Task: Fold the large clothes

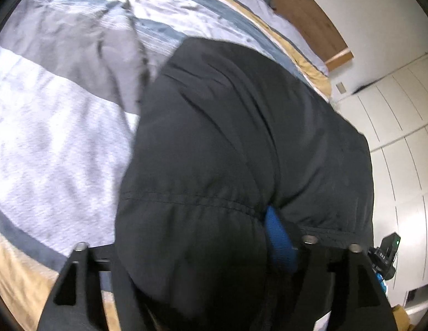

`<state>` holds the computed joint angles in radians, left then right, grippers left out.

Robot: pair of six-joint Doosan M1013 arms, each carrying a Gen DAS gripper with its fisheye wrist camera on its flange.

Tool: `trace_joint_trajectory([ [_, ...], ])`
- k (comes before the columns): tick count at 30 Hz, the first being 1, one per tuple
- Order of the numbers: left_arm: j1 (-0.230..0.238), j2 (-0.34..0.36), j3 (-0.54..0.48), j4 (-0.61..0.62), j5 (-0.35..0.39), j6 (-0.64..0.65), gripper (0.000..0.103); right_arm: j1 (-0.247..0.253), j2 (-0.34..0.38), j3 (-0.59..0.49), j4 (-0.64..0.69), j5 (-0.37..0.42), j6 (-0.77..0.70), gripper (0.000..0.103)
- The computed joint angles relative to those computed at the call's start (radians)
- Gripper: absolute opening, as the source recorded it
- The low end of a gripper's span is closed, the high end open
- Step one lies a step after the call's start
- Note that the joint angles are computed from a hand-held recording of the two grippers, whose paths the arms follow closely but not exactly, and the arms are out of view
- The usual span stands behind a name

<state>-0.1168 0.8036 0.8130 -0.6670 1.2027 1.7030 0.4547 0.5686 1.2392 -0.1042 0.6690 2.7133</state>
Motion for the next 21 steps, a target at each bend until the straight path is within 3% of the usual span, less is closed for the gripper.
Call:
trace_joint_trajectory([
  [2,0.014,-0.015,0.017,-0.002,-0.029,-0.012,0.087,0.003,-0.017,0.022,-0.041,0.001,0.066,0.073],
  [4,0.023,-0.041,0.046,0.026,-0.07,-0.03,0.089,0.006,-0.034,0.04,-0.098,0.028,0.136,0.079],
  [10,0.021,-0.109,0.111,0.162,-0.177,-0.035,0.091,0.042,-0.08,0.057,-0.315,0.173,0.331,0.081],
  [21,-0.076,-0.231,0.268,0.381,-0.301,-0.039,0.094,0.141,-0.066,-0.046,-0.394,0.35,0.253,0.081],
])
